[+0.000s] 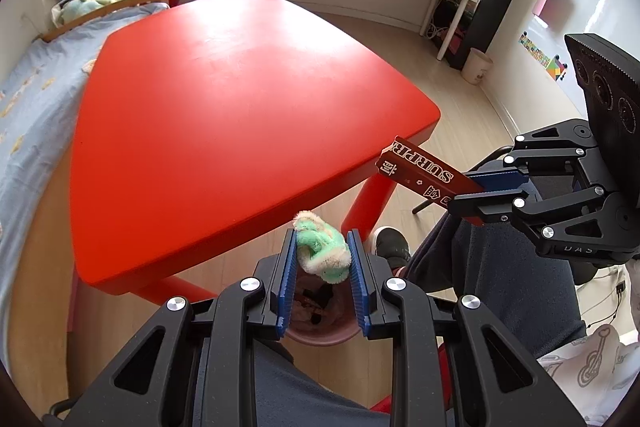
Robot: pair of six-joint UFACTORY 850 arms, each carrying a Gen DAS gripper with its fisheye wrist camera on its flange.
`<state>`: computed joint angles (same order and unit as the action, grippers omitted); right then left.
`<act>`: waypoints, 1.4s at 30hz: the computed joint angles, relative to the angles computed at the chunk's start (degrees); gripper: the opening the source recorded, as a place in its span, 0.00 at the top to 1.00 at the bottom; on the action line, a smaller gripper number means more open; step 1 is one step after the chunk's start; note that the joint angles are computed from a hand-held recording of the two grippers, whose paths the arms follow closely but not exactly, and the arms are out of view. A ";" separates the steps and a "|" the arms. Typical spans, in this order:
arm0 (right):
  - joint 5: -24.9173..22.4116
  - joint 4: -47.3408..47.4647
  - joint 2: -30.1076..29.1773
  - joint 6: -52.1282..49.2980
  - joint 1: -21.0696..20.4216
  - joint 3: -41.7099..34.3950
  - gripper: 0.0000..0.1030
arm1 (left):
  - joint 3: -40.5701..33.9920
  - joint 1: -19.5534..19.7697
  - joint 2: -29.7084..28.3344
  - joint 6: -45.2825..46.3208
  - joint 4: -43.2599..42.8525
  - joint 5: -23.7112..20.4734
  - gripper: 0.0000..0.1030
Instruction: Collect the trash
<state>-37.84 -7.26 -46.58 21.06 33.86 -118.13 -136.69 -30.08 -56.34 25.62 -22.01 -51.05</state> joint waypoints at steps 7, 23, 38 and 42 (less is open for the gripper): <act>0.41 0.71 -0.17 -0.72 0.12 -0.12 0.86 | -0.04 0.12 -0.04 0.67 -0.46 -0.29 0.76; 2.40 -0.01 1.33 2.79 -0.45 3.10 0.05 | 2.21 0.45 0.95 -2.37 1.32 2.93 0.07; 4.09 -2.12 2.86 7.55 -0.20 5.46 0.03 | 4.78 0.93 2.81 -2.29 -0.75 4.22 0.07; 3.44 -4.62 2.78 10.62 -0.11 4.56 0.03 | 3.43 1.10 2.29 -2.91 -0.57 3.55 0.07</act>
<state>-34.40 -11.89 -43.80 31.68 33.75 -113.57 -133.26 -28.98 -54.05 22.72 -22.58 -47.50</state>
